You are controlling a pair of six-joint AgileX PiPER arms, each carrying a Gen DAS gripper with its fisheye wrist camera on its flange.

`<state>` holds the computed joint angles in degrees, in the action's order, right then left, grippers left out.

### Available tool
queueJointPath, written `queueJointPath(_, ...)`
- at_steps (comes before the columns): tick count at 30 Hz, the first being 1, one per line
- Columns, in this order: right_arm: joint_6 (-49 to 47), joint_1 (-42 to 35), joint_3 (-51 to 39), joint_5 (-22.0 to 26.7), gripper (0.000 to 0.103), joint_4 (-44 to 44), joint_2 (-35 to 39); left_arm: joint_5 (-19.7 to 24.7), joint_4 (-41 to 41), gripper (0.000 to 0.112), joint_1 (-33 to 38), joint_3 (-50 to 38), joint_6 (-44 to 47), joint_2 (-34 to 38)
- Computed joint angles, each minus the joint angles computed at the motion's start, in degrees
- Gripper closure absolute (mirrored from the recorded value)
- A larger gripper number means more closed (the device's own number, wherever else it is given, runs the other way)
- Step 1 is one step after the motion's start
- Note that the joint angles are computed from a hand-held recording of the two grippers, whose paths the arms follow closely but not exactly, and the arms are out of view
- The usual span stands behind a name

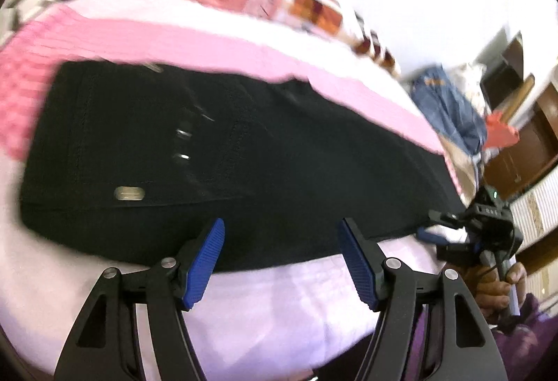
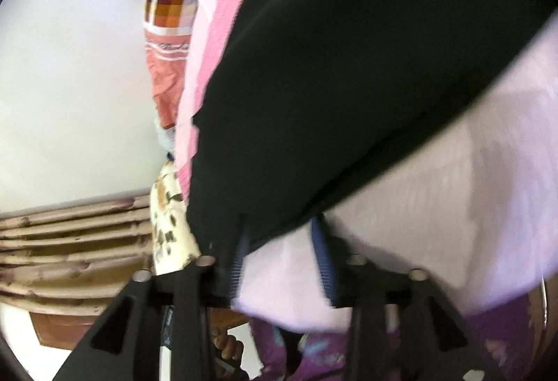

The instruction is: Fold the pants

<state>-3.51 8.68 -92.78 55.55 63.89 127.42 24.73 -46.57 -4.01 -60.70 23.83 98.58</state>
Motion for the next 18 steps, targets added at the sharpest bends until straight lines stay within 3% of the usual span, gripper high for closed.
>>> queueJointPath(3,-3.2,1.3,-1.1,2.3,0.061,2.8,-0.8,0.6,-0.8,0.044,8.5,7.4,0.0,-8.8)
queueJointPath(5,-4.6,2.4,-2.7,2.2,0.052,5.6,-0.1,2.7,-4.9,0.041,16.2,11.0,3.8,-11.6)
queueJointPath(7,-3.2,3.8,-5.7,1.9,0.039,5.9,1.9,7.0,-9.0,0.041,25.3,12.9,8.0,-10.9)
queueJointPath(9,-0.9,4.9,-8.2,2.2,0.039,5.7,4.1,11.3,-15.6,0.041,31.7,14.0,14.4,-8.7)
queueJointPath(13,2.1,7.2,-12.5,3.8,0.039,4.0,6.6,14.1,-21.6,0.043,33.2,13.6,21.2,-6.8)
queueJointPath(18,3.6,8.1,-14.1,3.4,0.039,1.7,6.2,15.9,-19.7,0.051,29.7,6.9,17.4,0.1)
